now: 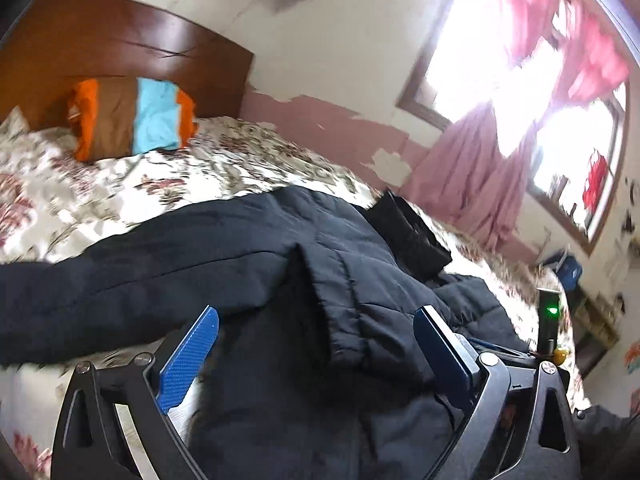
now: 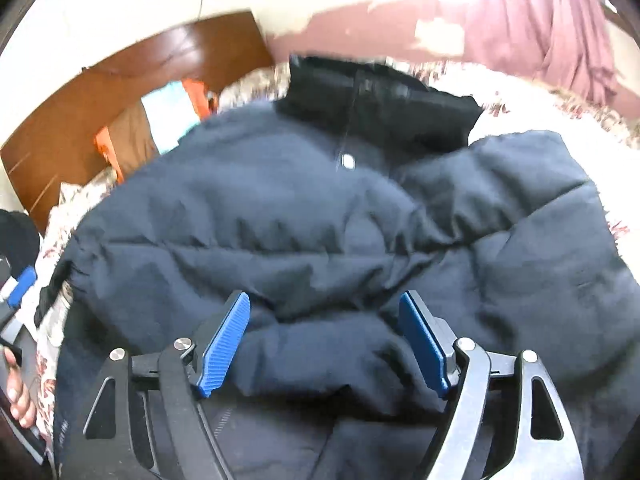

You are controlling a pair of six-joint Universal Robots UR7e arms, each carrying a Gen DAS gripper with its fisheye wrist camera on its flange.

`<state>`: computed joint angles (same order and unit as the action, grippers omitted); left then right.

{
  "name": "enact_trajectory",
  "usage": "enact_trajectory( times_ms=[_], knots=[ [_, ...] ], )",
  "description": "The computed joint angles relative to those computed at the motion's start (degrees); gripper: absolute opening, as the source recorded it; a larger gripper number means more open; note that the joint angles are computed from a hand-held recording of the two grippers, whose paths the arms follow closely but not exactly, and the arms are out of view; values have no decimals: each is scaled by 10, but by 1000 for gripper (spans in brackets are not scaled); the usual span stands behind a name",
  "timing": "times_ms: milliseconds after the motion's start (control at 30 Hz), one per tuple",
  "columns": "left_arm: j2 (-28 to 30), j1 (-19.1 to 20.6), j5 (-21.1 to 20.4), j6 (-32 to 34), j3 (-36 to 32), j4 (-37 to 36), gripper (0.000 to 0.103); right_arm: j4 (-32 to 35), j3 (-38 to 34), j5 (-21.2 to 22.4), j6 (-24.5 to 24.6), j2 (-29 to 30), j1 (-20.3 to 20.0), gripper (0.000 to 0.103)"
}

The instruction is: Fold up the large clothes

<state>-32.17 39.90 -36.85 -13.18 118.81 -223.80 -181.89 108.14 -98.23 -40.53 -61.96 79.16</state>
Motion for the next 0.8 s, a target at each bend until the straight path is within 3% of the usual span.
enact_trajectory(
  times_ms=[133, 267, 433, 633, 700, 800],
  knots=[
    [-14, -14, 53, -65, 57, -66, 101, 6, 12, 12, -2, -9, 17, 77],
    [-66, 7, 16, -180, 131, -70, 101, -1, 28, 21, -11, -5, 39, 80],
    [-95, 13, 34, -277, 216, -113, 101, -14, 20, 25, -14, 31, 75, 80],
    [-118, 29, 76, -392, 289, -129, 101, -61, 1, -16, 28, 85, 120, 80],
    [-129, 59, 48, -431, 299, -136, 101, -75, -12, -40, 35, 104, 131, 80],
    [-123, 107, -23, -427, 298, -194, 101, -107, -30, -80, 45, 131, 143, 80]
  ],
)
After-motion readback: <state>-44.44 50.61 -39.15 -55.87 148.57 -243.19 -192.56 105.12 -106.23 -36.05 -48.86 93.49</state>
